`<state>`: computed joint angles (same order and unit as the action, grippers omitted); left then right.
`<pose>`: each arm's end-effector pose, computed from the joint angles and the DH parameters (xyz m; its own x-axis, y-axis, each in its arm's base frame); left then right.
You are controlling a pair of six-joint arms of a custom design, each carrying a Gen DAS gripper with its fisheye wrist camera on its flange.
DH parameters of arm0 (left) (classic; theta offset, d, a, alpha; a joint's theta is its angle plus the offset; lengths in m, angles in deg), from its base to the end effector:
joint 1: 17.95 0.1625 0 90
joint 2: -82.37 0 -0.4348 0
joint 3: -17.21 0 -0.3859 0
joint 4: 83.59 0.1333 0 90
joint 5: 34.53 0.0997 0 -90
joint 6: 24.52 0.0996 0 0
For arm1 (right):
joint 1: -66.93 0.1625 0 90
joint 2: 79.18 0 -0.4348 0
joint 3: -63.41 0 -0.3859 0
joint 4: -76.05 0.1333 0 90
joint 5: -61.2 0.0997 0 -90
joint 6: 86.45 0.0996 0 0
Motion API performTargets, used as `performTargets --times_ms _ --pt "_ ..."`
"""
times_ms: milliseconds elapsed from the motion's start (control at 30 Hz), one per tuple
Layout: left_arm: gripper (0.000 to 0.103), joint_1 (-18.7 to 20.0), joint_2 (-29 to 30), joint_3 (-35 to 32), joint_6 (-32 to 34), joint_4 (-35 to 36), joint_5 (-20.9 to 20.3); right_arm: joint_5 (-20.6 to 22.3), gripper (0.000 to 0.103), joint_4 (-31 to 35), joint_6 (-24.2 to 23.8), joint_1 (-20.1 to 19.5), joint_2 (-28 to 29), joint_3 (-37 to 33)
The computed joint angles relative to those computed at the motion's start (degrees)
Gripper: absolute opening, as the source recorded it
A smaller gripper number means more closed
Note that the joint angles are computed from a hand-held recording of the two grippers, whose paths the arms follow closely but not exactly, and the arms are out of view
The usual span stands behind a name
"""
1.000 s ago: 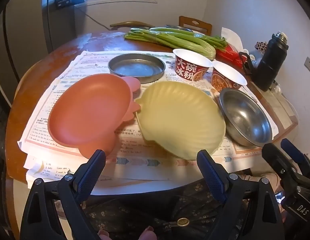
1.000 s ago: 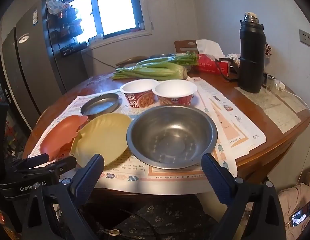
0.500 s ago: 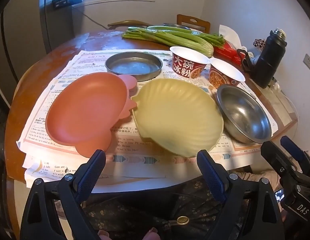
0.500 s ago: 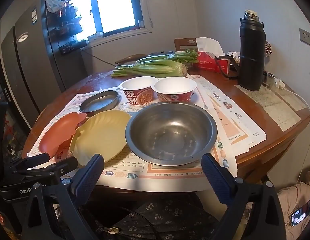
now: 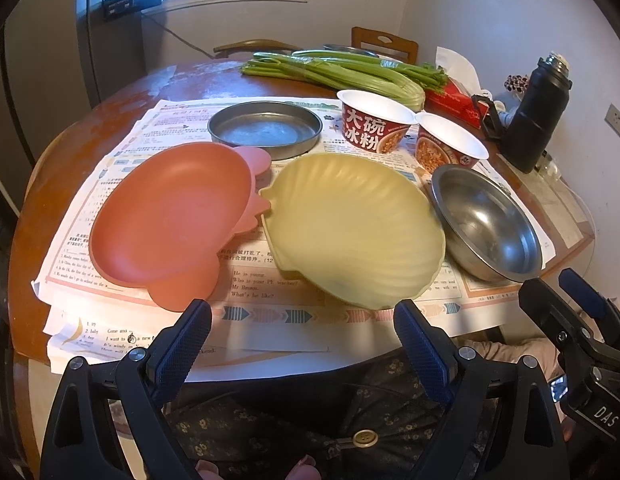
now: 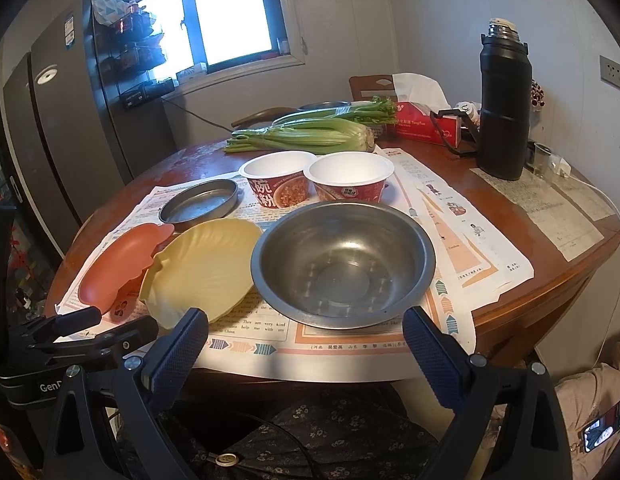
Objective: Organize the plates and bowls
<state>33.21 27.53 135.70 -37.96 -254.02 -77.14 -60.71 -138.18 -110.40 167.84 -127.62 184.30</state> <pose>-0.1756 -0.5475 0.1364 -0.7820 0.0787 -0.6182 0.4305 0.7855 -0.4446 0.1801 -0.5080 0.1459 -0.7861 -0.0208 0.6178 -0.4773 0.6555 -0.5852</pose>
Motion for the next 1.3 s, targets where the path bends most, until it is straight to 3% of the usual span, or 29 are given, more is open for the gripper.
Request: performTargets --times_ms 667,1300 --pt "0.092 -0.1 0.3 0.2 0.3 -0.6 0.0 0.2 0.098 -0.3 -1.1 -0.1 0.3 -0.3" --pt "0.092 1.4 -2.5 2.2 0.5 -5.5 0.3 -1.0 0.098 0.6 -4.9 2.9 3.7 -3.8"
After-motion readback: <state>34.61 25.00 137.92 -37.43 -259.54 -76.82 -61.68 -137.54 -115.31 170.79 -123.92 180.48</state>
